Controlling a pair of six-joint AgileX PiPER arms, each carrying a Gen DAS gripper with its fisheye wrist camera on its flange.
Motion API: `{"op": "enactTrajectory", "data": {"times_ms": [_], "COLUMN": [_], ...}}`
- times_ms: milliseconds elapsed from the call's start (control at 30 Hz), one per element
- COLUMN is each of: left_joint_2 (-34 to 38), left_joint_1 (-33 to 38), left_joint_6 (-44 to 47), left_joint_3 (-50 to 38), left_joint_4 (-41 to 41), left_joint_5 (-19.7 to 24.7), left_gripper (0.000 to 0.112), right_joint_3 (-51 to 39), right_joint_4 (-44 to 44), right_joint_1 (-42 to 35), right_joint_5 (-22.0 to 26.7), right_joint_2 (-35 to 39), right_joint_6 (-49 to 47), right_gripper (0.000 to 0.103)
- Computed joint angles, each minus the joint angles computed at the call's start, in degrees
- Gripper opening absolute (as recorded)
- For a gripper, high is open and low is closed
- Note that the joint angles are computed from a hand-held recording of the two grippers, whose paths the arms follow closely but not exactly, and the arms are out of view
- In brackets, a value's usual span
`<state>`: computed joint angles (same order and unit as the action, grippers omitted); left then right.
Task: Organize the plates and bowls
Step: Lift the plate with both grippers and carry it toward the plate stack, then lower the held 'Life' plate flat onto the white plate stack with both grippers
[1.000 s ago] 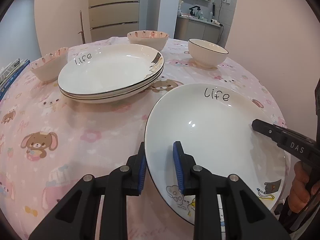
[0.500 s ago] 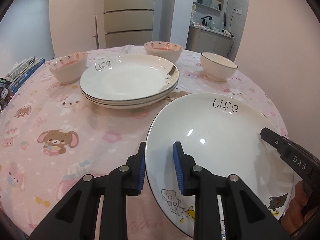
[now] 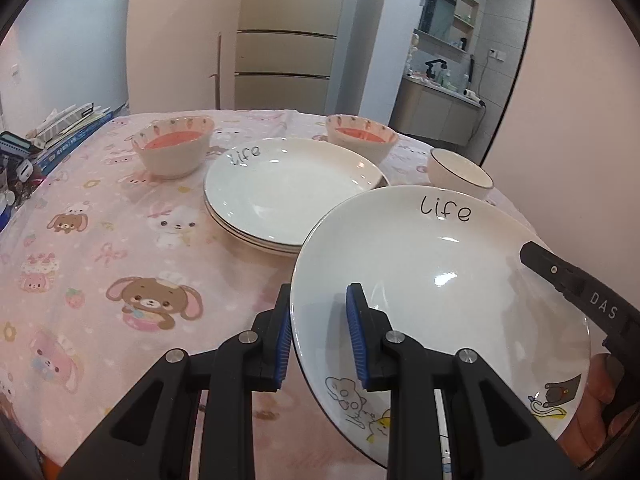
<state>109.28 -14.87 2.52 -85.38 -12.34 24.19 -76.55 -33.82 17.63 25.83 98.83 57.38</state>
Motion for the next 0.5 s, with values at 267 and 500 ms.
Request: {"op": "enactTrajectory", "data": {"times_ms": [267,500], "left_joint_2": [6.55,17.35], "left_joint_1": [3.79,6.73], "left_joint_6": [-2.39,-3.64], "left_joint_3": [-13.06,-33.12], "left_joint_4": [2.19,2.75], "left_joint_5": [7.77,19.47], "left_gripper": [0.023,0.023], "right_joint_3": [-19.25,-41.93], "right_joint_4": [19.68,28.54], "right_joint_1": [-1.37,-1.99], "right_joint_5": [6.4,18.76], "right_joint_2": [11.14,24.76], "right_joint_6": [-21.31,-30.33], "right_gripper": [0.022,0.022]}}
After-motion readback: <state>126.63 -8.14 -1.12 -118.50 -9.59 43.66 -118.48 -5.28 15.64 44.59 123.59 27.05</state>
